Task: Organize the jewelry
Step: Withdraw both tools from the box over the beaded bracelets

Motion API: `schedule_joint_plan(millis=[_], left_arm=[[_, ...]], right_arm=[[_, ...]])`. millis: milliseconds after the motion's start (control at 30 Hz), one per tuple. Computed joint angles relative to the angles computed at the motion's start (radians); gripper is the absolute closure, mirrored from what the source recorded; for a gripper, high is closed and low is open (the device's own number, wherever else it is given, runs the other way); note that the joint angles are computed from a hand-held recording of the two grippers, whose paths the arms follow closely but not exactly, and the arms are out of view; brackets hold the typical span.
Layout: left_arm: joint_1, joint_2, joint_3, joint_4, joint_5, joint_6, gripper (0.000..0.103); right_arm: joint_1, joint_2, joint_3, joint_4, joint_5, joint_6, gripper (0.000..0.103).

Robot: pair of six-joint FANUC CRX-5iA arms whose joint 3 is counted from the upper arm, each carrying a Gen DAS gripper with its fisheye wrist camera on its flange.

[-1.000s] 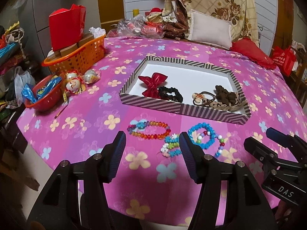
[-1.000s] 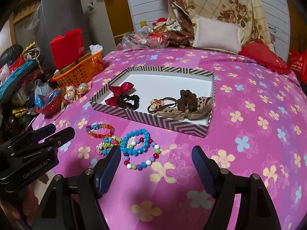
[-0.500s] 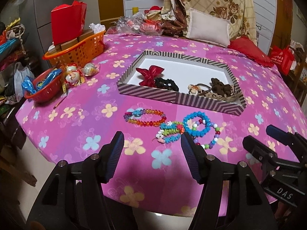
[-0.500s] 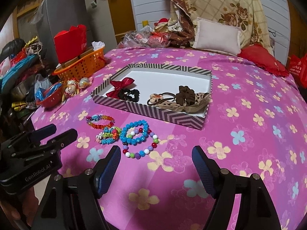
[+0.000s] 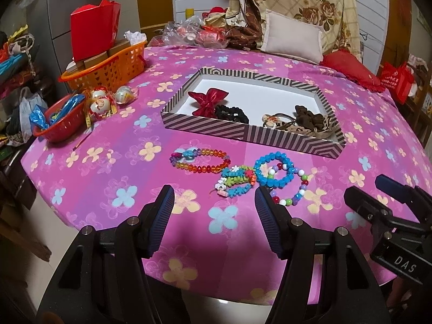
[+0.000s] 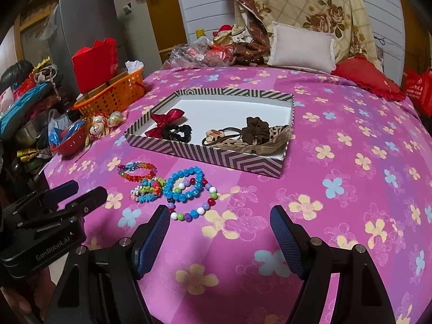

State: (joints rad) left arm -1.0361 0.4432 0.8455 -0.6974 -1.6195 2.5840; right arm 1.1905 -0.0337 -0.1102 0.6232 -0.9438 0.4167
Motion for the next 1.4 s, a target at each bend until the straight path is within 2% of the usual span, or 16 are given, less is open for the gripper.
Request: schedule_joint_plan(millis=[500,700,933,1233,1400], left_arm=[[0.044,-0.048,-0.106,0.058,0.041,0.041,0.041],[0.087,-0.114,-0.212,0.139,0.140,0.051,0.041],[0.117,-0.150,-0.284,0.191,0.198,0.034,0.041],[0.161,-0.139,-0.294,0.254,0.265,-0.035,0.041],[0.181,-0.102,-0.258,0.287,0.276,-0.090,0.041]], right_arm=[[-0.023,0.048,0.040,-0.058,0.028,0.065,0.029],[-0.027,0.056,0.045,-0.069,0.035,0.086,0.029],[-0.035,0.065,0.048,-0.080,0.061,0.103,0.029],[-0.054,0.078,0.064,-0.088,0.075,0.130,0.029],[-0.072,0.097,0.089,-0.100,0.070,0.161,0.029]])
